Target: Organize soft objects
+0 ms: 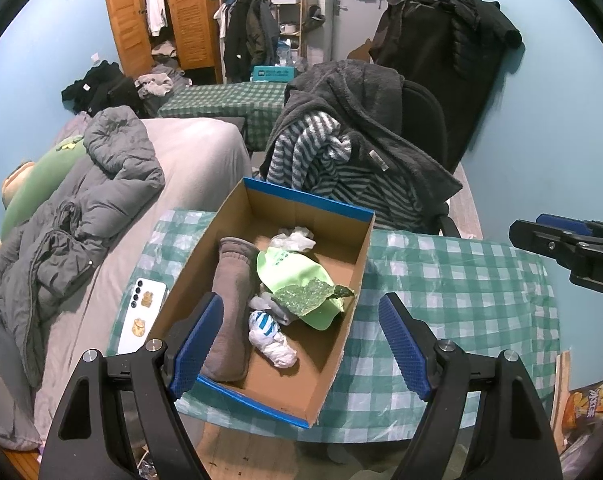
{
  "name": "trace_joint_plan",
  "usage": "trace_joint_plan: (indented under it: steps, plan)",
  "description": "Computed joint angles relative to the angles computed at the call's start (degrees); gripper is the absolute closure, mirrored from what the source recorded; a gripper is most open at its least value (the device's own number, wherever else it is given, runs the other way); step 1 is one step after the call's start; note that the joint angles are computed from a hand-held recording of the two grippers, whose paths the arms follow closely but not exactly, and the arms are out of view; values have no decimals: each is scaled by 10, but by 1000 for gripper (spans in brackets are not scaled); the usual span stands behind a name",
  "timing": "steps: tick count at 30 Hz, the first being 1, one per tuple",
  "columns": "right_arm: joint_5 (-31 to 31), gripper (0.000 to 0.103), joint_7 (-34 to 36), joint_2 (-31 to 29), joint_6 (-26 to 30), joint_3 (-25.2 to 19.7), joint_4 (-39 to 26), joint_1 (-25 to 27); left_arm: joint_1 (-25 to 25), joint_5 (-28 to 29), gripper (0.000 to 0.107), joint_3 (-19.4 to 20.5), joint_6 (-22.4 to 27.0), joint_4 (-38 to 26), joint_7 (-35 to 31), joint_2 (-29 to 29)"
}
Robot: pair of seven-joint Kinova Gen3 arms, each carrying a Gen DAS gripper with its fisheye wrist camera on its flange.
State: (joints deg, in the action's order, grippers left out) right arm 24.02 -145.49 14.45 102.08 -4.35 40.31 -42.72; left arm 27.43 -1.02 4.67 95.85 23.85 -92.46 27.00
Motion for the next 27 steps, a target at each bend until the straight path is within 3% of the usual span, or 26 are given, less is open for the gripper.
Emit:
trace_joint_plan:
  steps: [27]
  plan:
    - [-1, 42, -3, 1, -1, 0, 1, -1, -10, 2, 26, 2, -19, 28, -1, -16]
